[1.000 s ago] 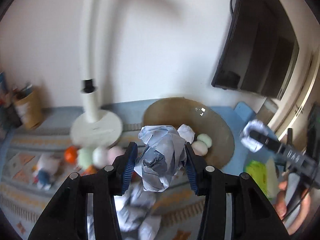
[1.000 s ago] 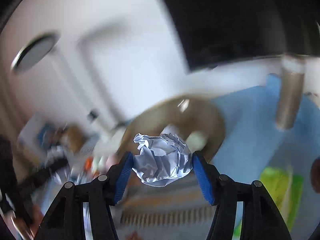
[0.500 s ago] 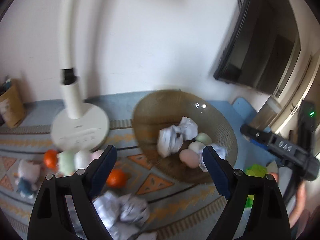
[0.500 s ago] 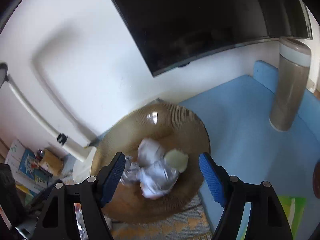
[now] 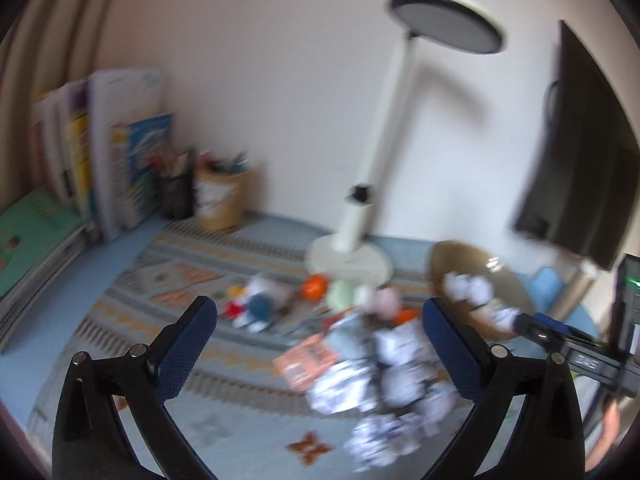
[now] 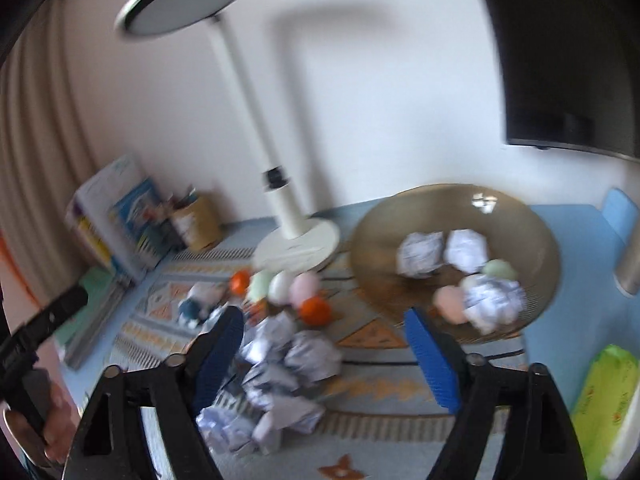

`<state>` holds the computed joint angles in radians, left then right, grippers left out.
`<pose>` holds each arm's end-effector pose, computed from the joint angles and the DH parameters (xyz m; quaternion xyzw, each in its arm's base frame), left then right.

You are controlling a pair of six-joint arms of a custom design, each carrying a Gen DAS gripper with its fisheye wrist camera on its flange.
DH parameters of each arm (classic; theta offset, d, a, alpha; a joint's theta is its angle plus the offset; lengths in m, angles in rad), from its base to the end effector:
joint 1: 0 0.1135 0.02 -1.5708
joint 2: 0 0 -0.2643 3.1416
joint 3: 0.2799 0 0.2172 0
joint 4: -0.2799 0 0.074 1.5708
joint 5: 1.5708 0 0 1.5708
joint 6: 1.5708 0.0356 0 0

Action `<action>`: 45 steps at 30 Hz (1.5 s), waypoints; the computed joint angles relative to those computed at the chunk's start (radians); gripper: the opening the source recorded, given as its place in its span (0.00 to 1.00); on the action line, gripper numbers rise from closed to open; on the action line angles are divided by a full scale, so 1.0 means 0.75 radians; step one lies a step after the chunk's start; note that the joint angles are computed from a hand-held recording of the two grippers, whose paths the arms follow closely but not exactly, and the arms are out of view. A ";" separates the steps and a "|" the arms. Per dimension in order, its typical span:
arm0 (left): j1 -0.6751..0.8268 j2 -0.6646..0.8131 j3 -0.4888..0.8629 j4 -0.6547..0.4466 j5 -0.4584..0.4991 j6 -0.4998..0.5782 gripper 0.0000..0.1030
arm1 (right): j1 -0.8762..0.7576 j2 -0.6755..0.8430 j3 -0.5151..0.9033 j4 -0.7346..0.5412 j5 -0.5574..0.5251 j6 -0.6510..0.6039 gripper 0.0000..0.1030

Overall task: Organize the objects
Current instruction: 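Grasp crumpled paper from the pile with the left gripper while the right grasps another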

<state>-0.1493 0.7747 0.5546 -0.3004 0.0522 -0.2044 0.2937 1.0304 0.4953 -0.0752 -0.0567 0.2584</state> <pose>0.1411 -0.0231 0.2569 -0.0107 0.8650 -0.1104 0.4894 0.1755 0.0552 0.2225 -0.0287 0.8862 0.1501 0.4375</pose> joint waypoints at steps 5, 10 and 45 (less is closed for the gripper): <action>0.227 0.181 -0.296 0.335 0.032 0.137 0.99 | 0.210 0.145 -0.249 0.346 0.208 0.115 0.83; 0.284 0.424 -0.415 0.642 0.036 0.168 0.99 | 0.151 0.390 -0.428 0.709 0.159 0.165 0.83; -0.245 0.607 -0.318 0.413 0.378 0.062 0.77 | 0.409 0.642 -0.319 0.730 0.172 0.126 0.76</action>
